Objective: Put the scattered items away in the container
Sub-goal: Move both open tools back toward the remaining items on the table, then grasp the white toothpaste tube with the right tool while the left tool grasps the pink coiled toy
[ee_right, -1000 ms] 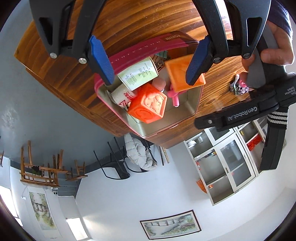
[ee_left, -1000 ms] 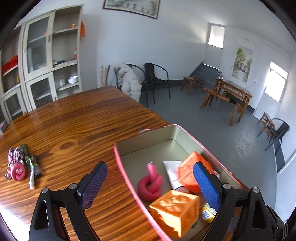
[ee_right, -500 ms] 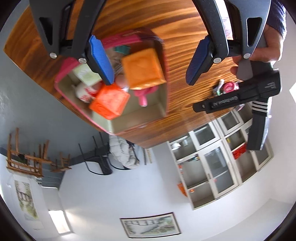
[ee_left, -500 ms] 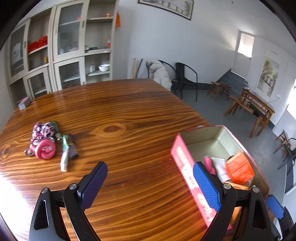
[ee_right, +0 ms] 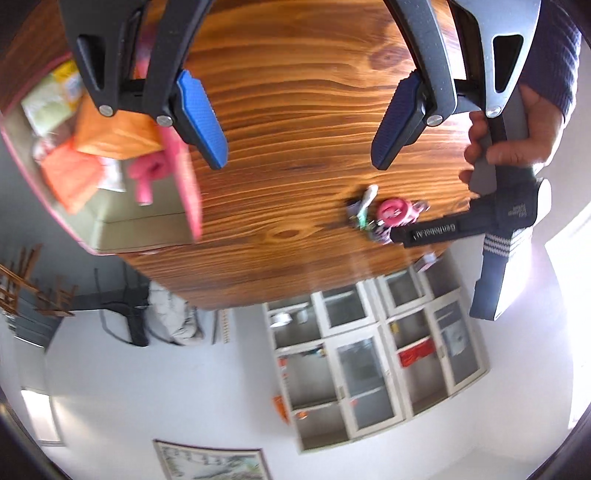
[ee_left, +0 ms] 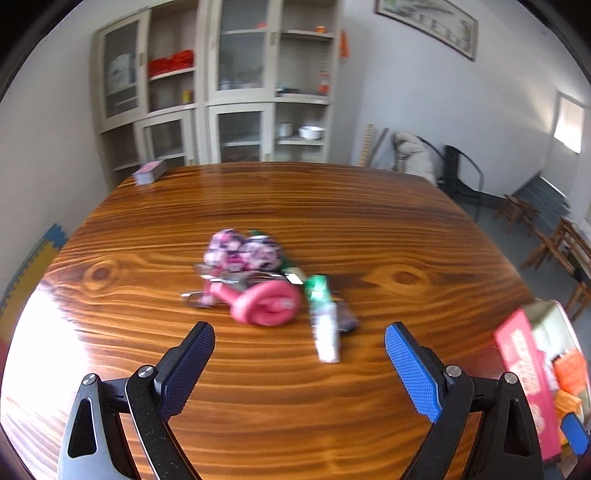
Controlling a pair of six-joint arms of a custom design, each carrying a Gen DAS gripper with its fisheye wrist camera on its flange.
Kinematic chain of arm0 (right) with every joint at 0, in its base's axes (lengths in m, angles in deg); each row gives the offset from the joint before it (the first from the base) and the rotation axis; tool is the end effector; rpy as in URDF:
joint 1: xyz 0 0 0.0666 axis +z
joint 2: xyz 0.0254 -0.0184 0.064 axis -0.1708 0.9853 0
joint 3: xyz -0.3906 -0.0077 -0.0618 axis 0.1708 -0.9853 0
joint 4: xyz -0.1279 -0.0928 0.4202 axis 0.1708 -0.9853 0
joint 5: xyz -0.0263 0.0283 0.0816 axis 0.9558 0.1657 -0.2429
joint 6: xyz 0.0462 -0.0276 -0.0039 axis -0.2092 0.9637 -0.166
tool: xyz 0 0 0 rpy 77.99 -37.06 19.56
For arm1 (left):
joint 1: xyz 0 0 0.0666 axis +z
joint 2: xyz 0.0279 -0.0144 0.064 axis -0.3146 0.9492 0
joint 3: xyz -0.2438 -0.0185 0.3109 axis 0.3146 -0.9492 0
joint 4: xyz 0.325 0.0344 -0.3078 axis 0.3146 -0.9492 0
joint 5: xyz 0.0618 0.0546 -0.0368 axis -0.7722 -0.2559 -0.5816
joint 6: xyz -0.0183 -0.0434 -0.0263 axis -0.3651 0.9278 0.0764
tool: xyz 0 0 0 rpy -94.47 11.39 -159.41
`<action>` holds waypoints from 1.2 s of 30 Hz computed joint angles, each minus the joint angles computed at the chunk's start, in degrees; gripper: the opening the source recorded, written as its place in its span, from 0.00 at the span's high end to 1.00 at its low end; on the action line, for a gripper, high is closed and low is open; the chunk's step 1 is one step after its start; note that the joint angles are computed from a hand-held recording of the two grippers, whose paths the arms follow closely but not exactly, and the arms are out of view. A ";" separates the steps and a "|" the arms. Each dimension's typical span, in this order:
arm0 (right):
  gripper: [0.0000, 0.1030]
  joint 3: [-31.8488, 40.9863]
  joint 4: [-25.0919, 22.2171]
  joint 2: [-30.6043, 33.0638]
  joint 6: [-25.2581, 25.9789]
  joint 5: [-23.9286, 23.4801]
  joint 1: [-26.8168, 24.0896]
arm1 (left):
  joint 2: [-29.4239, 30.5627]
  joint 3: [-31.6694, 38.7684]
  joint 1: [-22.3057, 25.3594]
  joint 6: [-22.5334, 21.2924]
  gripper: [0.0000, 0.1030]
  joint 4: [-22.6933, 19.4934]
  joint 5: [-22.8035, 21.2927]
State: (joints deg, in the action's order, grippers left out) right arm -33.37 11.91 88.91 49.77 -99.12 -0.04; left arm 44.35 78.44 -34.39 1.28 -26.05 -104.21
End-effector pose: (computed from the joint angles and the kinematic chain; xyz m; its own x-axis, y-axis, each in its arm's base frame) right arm 0.4637 0.0913 0.3500 -0.5728 -0.0627 -0.8173 -0.4038 0.8893 0.2148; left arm 0.5611 -0.1496 0.3648 -0.6444 -0.2372 -0.7270 -0.2655 0.9609 -0.0781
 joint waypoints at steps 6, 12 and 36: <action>0.19 5.25 -4.32 6.46 1.48 0.07 3.87 | -0.85 -1.89 6.61 2.52 0.07 -1.83 -0.24; 0.19 13.56 -9.73 15.15 1.60 2.32 7.71 | -1.44 -3.21 9.99 5.11 0.07 -1.86 2.87; 0.59 30.46 -15.09 31.94 4.99 7.83 14.04 | 0.04 -2.35 12.53 7.26 0.07 -3.29 4.26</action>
